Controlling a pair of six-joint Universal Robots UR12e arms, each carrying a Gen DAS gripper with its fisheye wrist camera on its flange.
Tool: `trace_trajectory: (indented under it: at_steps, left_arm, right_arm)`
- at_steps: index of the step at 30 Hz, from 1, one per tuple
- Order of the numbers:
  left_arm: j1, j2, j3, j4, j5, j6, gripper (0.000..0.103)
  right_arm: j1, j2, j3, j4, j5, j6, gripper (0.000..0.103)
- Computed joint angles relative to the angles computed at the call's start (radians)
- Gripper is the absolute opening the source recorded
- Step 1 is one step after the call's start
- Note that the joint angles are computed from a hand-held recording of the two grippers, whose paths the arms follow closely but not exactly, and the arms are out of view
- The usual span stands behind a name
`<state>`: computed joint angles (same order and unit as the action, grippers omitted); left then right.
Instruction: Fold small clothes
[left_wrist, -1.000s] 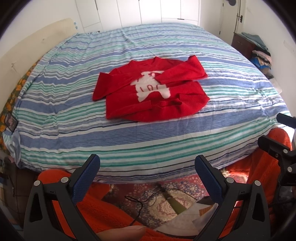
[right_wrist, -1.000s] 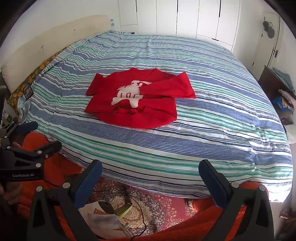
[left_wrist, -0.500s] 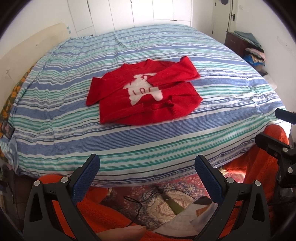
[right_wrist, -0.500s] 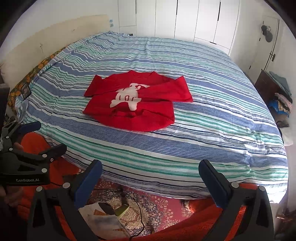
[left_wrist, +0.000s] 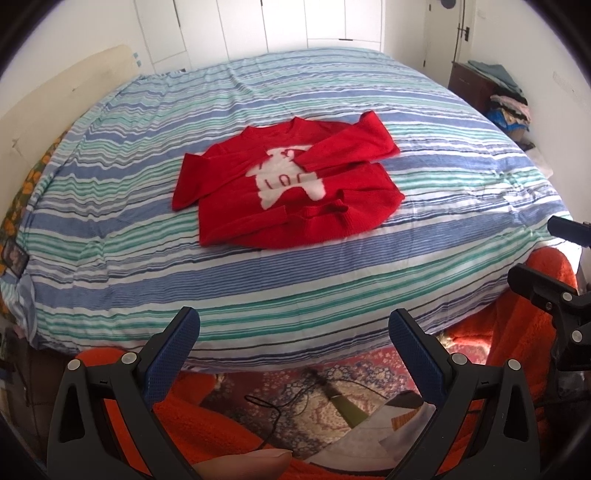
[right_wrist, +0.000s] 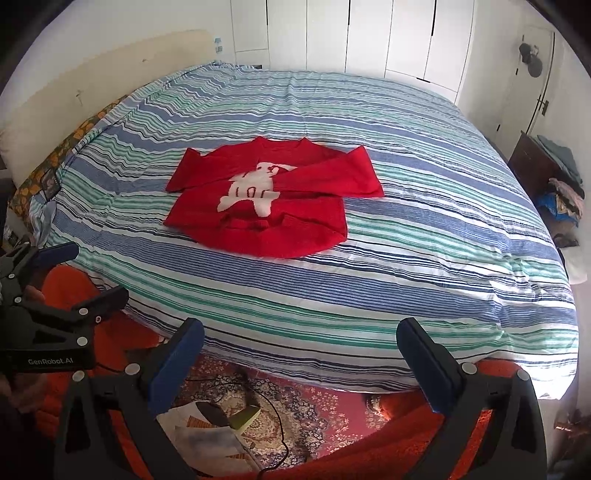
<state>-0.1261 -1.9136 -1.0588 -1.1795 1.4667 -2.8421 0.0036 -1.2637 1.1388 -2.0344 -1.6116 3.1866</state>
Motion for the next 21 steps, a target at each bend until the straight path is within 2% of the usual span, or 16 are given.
trace_trajectory:
  at_steps: [11, 21]
  left_arm:
    - [0.002, 0.005, -0.004, 0.008, 0.01, -0.022, 0.102]
    - [0.026, -0.022, 0.038, -0.088, 0.008, -0.114, 0.102]
  right_arm:
    - [-0.002, -0.006, 0.014, -0.029, -0.001, 0.008, 0.103]
    - [-0.009, -0.018, 0.039, -0.053, 0.015, 0.013, 0.103]
